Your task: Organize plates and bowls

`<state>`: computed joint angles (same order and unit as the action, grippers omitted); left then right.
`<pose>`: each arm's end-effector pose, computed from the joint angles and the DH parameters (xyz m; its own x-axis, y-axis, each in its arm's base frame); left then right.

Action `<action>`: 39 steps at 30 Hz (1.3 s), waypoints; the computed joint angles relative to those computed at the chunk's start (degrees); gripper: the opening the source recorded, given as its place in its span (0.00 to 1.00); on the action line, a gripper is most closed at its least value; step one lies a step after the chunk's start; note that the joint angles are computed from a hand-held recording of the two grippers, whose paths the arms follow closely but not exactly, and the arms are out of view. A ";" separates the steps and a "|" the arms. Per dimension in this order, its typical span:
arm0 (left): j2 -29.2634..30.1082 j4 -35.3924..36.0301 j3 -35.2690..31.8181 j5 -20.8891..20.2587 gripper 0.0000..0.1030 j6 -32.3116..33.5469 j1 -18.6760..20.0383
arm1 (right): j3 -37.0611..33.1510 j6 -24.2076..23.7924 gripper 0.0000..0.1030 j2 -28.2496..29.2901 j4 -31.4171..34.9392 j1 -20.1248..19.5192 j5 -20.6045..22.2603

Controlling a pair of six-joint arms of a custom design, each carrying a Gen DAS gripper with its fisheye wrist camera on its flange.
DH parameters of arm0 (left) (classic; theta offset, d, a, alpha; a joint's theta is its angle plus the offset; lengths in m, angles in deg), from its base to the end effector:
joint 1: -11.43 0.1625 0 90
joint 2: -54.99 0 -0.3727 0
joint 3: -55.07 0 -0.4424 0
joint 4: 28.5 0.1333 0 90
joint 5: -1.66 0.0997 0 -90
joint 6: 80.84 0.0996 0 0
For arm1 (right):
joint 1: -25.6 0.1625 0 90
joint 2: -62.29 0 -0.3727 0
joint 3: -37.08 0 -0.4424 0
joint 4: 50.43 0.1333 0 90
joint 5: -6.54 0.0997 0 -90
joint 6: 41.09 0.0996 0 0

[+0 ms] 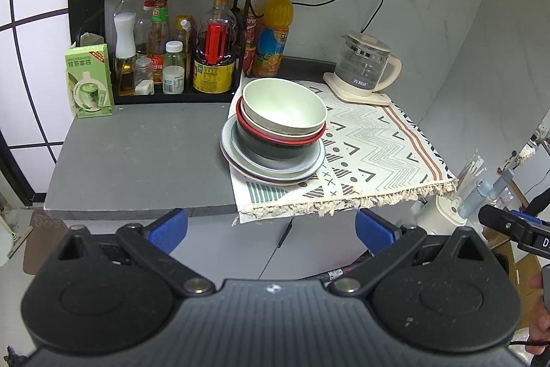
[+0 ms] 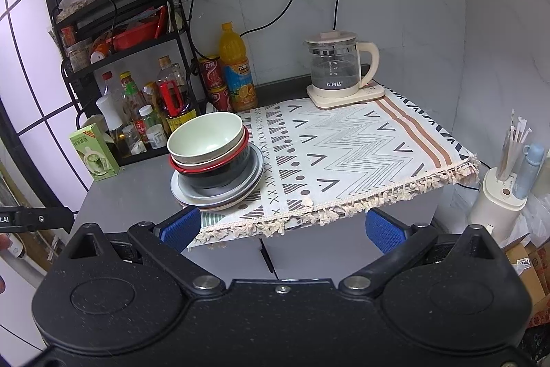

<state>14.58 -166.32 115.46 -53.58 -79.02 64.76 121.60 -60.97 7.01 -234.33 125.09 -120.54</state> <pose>-0.3408 -0.7760 0.2271 -0.8008 0.2995 -0.5187 0.5538 0.7001 -0.4508 0.1898 -0.6910 0.3088 -0.8005 0.2382 0.5500 -0.3645 0.5350 -0.7622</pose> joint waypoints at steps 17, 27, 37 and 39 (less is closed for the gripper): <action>0.05 0.20 0.26 0.22 1.00 1.24 -0.32 | 0.96 -0.23 1.00 -0.70 -0.56 0.15 -0.12; 0.02 0.51 -0.16 -0.38 1.00 1.95 0.01 | 0.49 -0.21 1.00 -0.34 -0.42 0.37 -0.33; 0.17 0.43 -0.28 -0.36 1.00 2.47 -0.11 | 0.00 -0.18 1.00 0.12 -0.26 0.55 -0.63; 0.25 0.65 -0.44 -0.42 1.00 2.37 -0.07 | -0.08 -0.53 1.00 0.23 -0.39 0.57 -0.61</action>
<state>14.83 -165.67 115.03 -54.00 -76.65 64.69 121.52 -61.51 7.24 -234.72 125.66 -121.16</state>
